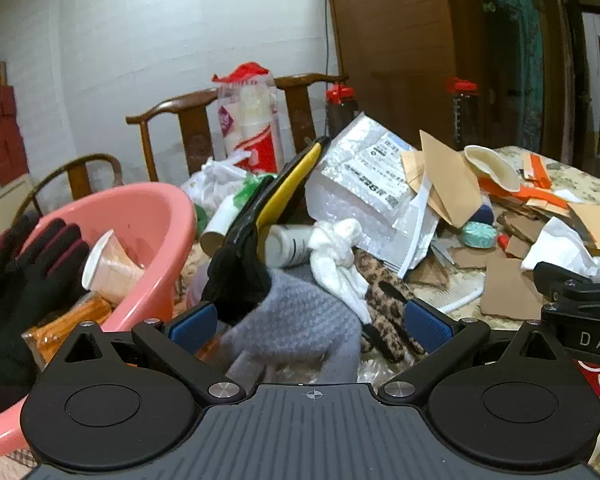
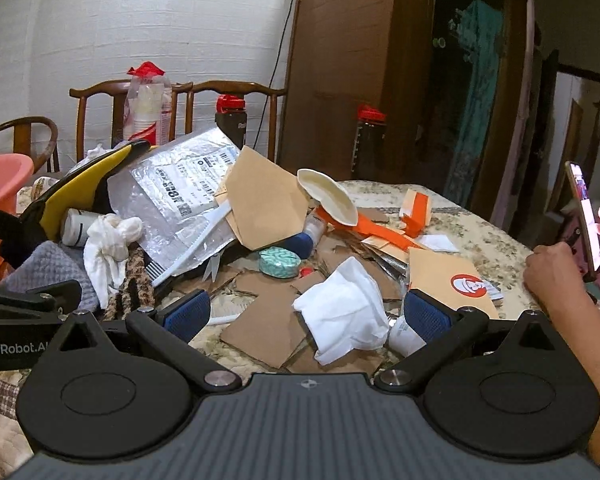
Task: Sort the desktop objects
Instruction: 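Reach the left tool toward the grey knit glove and the right tool toward the white tissue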
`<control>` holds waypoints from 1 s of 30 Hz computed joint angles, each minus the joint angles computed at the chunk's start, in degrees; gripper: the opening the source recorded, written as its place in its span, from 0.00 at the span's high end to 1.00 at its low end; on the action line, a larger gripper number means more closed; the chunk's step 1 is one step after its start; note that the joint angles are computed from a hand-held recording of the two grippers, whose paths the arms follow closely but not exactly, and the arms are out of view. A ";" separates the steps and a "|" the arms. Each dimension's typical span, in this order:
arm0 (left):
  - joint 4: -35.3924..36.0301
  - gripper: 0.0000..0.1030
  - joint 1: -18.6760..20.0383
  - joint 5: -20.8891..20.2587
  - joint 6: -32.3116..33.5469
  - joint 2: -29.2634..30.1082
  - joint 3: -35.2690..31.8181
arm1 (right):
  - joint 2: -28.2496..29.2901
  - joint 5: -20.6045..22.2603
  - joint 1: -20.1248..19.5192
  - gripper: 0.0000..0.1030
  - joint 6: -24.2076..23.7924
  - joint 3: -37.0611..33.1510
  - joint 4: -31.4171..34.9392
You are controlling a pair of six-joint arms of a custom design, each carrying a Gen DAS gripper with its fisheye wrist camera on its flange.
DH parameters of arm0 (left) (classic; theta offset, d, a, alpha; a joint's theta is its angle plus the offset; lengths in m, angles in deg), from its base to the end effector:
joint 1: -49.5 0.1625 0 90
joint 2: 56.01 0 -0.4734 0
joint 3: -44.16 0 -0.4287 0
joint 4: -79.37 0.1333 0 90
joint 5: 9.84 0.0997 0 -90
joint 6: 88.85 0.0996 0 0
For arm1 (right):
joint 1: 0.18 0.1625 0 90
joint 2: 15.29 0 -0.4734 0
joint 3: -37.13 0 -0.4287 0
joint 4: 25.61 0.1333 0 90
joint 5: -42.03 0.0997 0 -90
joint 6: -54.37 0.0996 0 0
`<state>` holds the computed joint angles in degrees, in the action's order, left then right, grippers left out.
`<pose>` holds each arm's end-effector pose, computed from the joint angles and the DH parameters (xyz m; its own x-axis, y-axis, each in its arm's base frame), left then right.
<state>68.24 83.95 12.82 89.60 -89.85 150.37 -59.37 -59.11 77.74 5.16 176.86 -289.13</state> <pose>-0.2471 -0.4426 -0.0640 -0.6034 0.0531 -0.7957 0.7068 0.4975 -0.5028 0.0248 -0.4291 0.1421 -0.6343 0.0992 0.7667 -0.6677 0.4295 -0.6080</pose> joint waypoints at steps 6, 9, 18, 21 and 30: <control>0.54 0.00 -0.55 -1.04 -1.66 -0.26 0.60 | 0.25 -0.11 0.44 0.00 0.05 0.79 -1.01; -0.22 0.00 -0.78 -1.14 -1.69 -0.82 1.27 | 0.44 -0.20 0.76 0.00 0.34 0.99 -1.64; 0.05 0.00 -0.88 -2.31 -3.17 -0.69 1.32 | 1.38 -0.93 1.82 0.00 2.18 0.91 -3.50; 0.36 0.00 -0.68 -1.96 -3.47 -0.71 1.32 | 1.44 -0.86 1.90 0.00 1.97 0.95 -3.48; 0.80 0.00 0.65 0.09 -2.26 -1.87 1.47 | -1.18 -0.32 0.57 0.00 1.69 1.00 -0.15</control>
<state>69.04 84.60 12.91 87.35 -91.72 151.84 -60.54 -59.43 78.31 6.85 177.86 -289.28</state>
